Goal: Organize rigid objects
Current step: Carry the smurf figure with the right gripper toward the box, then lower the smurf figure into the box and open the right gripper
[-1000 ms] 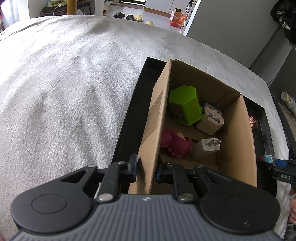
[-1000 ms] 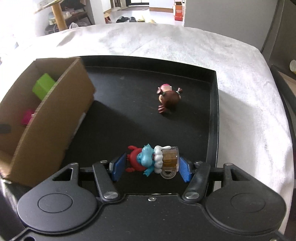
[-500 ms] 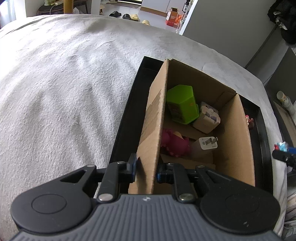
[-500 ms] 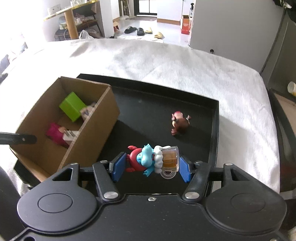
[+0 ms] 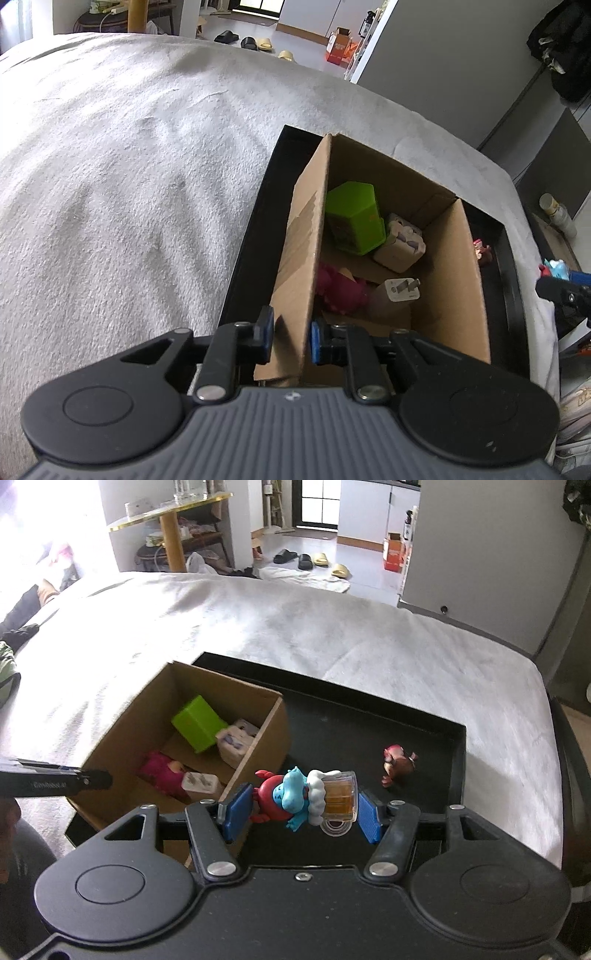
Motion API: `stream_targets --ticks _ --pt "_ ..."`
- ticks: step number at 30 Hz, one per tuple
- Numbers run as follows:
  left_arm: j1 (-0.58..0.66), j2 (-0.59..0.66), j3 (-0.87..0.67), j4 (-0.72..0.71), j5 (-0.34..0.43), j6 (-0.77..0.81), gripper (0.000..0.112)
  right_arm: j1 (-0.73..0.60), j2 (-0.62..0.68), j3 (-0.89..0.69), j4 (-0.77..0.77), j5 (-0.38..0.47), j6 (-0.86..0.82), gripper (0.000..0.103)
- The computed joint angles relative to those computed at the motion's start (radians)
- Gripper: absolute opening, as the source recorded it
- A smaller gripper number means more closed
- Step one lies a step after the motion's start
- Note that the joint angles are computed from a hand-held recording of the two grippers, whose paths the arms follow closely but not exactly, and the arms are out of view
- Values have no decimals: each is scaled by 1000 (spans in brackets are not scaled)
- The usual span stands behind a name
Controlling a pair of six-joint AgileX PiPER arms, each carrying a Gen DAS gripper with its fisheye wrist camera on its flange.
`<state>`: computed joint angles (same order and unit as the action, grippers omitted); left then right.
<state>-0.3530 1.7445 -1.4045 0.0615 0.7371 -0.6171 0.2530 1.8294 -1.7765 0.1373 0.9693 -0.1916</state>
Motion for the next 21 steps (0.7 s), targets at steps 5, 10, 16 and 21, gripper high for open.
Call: stream_targets --ticks 5,10,16,21 --pt "15 -18 23 -29 -19 14 18 26 13 -49 -6 23 18 59" --pt "29 -33 50 -69 -47 44 17 53 26 -86 -23 39 37 59" --pt "35 -38 63 -85 -61 64 16 84 46 -123 -43 54 56 59" --pt "46 -33 66 -108 -69 80 16 100 71 -156 -38 61 64 59"
